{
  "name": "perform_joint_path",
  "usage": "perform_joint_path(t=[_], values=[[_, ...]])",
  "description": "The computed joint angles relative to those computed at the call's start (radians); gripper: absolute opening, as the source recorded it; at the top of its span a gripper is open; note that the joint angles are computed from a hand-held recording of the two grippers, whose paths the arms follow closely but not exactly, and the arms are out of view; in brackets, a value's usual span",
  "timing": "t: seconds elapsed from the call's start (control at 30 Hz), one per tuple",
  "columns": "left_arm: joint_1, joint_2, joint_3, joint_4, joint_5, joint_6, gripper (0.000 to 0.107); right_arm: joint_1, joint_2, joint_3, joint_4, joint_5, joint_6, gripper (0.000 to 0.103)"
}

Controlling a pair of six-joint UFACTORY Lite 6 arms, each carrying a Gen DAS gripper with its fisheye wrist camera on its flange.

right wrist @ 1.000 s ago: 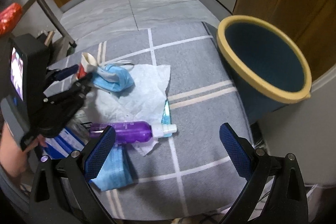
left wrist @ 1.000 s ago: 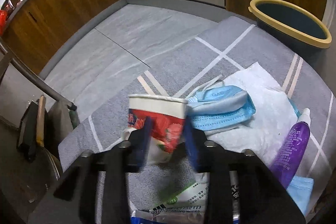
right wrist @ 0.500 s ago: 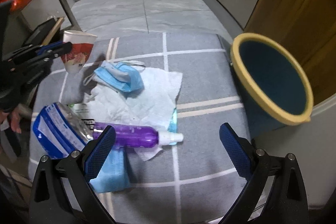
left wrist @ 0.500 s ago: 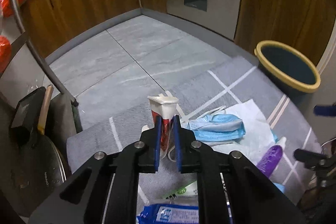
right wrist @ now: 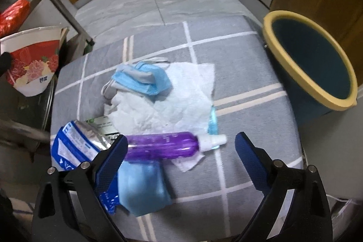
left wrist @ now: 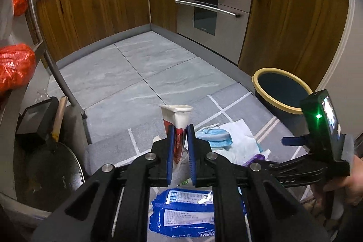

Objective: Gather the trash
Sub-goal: 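Grasp the red-white paper cup with the left tool while the right tool grasps the purple bottle, then carry the purple bottle over the teal bin with the right tool and open it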

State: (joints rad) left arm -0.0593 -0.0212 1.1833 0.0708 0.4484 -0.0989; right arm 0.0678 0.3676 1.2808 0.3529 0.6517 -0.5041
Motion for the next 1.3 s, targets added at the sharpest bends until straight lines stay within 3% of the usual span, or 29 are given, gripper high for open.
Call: perform_joint_path(t=[0.13,0.3,0.67,0.77,1.0,1.17,1.3], values=[[0.043,-0.02,-0.034,-0.082,0.006,0.091,0.011,0.039,-0.048,-0.046,-0.074,-0.059,-0.057,0.084],[0.085,-0.006,-0.012,-0.225,0.004,0.224,0.011,0.034,-0.091,-0.12,-0.115,-0.085,-0.201,0.068],[0.073,0.08,0.056,-0.364,0.001,0.307,0.011,0.116,-0.088,-0.215,-0.22,-0.194,-0.3,0.064],[0.079,0.094,0.063,-0.359,0.002,0.297,0.011,0.134,-0.06,-0.199,-0.178,-0.214,-0.361,0.062],[0.078,0.132,0.087,-0.352,0.008,0.279,0.011,0.115,0.029,-0.108,-0.074,-0.165,-0.431,0.043],[0.074,0.142,0.093,-0.354,0.008,0.292,0.011,0.05,0.118,0.021,0.029,-0.027,-0.404,0.042],[0.066,0.162,0.103,-0.344,0.008,0.279,0.011,0.067,0.117,-0.002,0.014,-0.048,-0.41,0.041]])
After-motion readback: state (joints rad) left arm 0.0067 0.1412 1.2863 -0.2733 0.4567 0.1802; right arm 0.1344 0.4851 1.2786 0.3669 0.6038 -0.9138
